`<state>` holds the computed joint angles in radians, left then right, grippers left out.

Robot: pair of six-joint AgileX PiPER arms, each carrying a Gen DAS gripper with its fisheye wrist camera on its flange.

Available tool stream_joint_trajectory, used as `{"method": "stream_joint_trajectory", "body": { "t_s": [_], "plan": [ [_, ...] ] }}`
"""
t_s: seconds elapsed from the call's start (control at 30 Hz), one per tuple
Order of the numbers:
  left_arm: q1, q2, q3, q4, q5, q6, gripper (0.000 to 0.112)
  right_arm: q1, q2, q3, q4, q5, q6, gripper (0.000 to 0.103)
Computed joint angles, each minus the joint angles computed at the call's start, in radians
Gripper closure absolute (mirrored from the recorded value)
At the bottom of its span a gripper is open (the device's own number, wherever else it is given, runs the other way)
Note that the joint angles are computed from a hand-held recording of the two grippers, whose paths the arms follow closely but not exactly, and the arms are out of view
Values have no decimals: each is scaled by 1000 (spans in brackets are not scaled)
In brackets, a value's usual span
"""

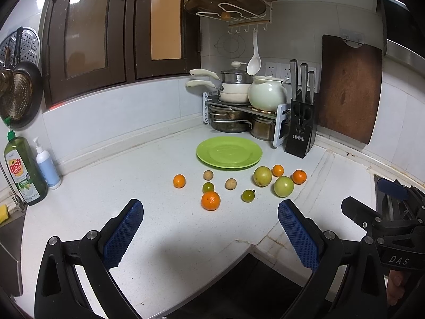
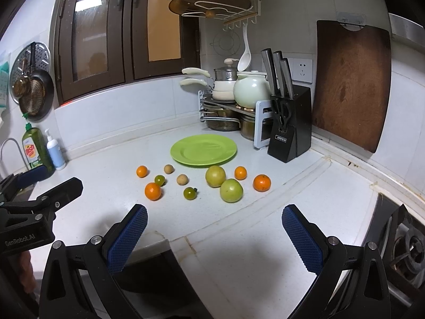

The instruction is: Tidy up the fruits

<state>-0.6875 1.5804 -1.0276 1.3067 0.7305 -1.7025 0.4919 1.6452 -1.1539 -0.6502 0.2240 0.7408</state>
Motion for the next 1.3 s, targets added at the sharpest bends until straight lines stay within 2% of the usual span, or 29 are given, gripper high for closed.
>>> {"method": "stream_joint_trajectory", "body": {
  "t_s": [0.47, 0.77, 0.93, 1.07, 1.3],
  "plan": [
    [11, 13, -24, -23, -3, 27, 9, 7, 33, -29, 13, 3, -17, 1],
    [93, 48, -32, -37, -69, 80, 9, 11, 94, -85, 106, 7, -119, 1],
    [151, 80, -33, -10, -140, 86, 10, 16, 158, -148, 198, 13, -229, 1],
    [199, 121, -60, -8, -193, 122, 17, 14, 218, -218, 332, 27, -371, 2],
    [314, 218, -130, -69, -351, 263, 29, 7, 400, -454, 581, 141, -639, 15]
  ]
}}
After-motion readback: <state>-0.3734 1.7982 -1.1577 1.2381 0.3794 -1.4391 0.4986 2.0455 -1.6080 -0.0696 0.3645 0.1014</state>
